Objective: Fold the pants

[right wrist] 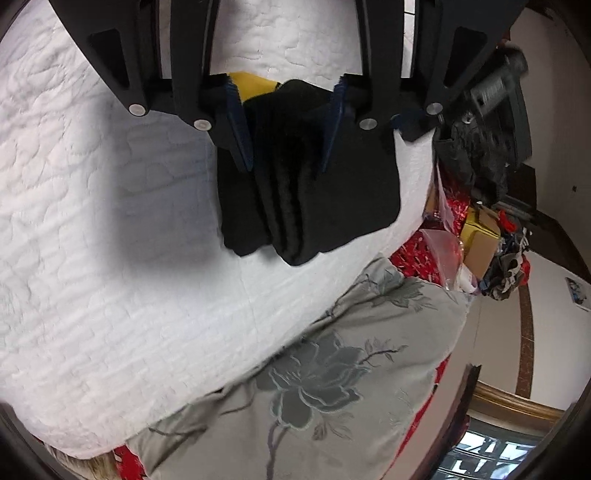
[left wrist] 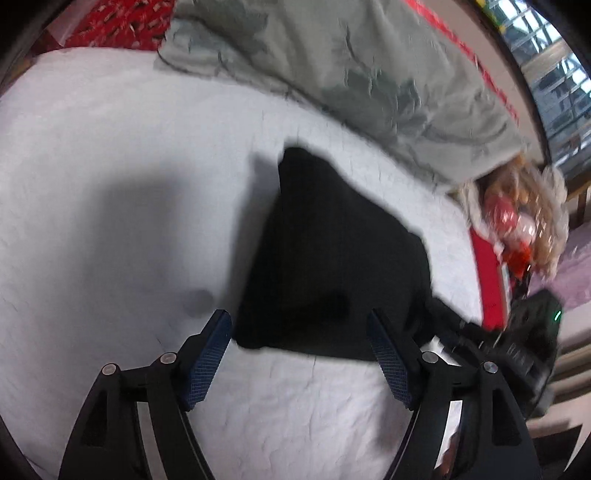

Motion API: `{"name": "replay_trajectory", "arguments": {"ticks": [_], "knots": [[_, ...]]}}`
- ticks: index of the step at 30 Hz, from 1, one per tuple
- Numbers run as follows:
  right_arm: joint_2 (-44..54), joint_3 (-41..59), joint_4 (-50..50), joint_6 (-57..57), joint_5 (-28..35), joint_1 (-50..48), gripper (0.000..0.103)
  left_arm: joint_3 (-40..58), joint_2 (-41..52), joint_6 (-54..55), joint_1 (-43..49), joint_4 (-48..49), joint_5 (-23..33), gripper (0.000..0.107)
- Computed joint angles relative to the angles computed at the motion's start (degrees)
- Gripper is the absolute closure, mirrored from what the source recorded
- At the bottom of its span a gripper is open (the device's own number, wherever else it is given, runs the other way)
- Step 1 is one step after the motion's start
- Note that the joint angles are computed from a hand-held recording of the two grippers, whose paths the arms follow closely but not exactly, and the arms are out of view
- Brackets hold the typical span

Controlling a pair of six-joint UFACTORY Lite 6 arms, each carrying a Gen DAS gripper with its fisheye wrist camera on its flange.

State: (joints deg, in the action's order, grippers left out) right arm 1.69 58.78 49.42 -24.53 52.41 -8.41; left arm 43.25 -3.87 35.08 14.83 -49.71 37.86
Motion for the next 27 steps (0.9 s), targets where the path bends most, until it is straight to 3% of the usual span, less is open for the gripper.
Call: {"name": "replay_trajectory", "arguments": {"ticks": [2, 4, 5, 6, 8, 16, 22, 27], "knots": [[-0.3, -0.6, -1.0, 0.9, -0.5, 0.5, 0.061, -0.1, 1.9, -4.4, -3.8, 3.8, -4.3, 0.036], [-0.7, -0.8, -1.6, 1.3, -0.5, 0.7, 0.061, 1.2, 4.9, -6.2, -4.7, 4.2, -5.5, 0.049], [-0.5, -0.5, -2.1, 1.7, -0.2, 0.8, 0.065, 1.8, 5.6, -7.4, -4.7, 4.6, -5.4, 0.056], [-0.2, 0.0, -2.8, 2.1, 0.3, 0.9, 0.068, 1.9, 5.7, -7.2, -4.2, 3.8, -4.8, 0.072], [-0.3, 0.8, -2.8, 1.6, 2.4, 0.4, 0.086, 1.4, 4.7, -4.6, -2.5, 2.0, -2.6, 0.080], [-1.6, -4.4, -3.5, 0.5, 0.9, -2.8, 0.097, 2.4, 5.8, -6.4, -5.4, 7.0, -6.2, 0.081], [-2.9, -2.2, -1.9, 0.3, 2.2, -4.0, 0.090, -0.4, -2.9, -17.8, -9.9, 18.6, -8.8, 0.077], [-2.1, 0.5, -1.2, 2.1, 2.4, -3.7, 0.077, -2.0, -9.5, -32.0, -14.8, 33.5, -10.0, 0.073]]}}
